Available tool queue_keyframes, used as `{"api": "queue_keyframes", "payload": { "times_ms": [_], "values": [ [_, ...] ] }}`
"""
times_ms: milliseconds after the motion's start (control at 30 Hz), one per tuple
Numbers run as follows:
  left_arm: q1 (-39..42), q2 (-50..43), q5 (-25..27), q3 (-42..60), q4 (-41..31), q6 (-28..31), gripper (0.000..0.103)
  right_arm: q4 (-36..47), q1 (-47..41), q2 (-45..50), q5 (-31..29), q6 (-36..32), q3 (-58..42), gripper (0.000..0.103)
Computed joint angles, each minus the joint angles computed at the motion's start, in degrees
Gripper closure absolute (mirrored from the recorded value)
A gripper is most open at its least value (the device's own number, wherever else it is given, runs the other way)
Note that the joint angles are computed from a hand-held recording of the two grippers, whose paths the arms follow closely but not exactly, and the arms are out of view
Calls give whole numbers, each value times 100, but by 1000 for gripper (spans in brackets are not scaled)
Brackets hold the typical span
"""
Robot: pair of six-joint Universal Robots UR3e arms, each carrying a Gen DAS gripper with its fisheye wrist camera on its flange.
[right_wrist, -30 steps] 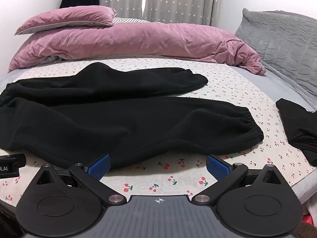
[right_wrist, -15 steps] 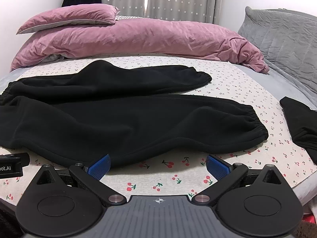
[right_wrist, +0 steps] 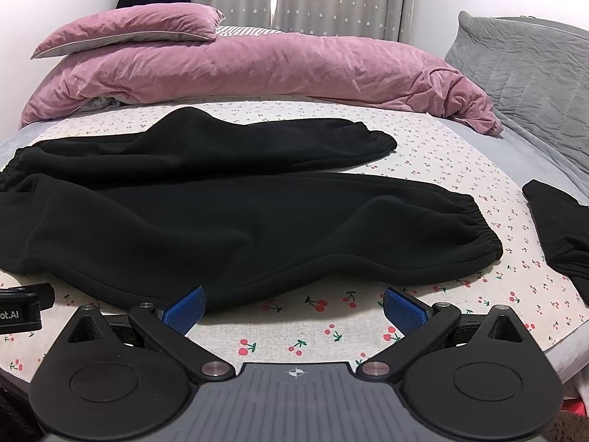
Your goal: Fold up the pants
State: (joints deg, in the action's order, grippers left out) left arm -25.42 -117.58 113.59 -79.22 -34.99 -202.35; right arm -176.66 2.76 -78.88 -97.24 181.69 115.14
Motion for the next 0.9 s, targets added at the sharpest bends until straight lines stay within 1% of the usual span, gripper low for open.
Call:
{"api": "queue_keyframes", "payload": {
  "times_ms": [267,900],
  "values": [
    [56,10,-70,-114,145,83,0,32,-35,17,-22,26,-16,0],
    [-1,-69,-20,3,82,115,0,39,-153,25,84,-11,24,0]
  ]
}}
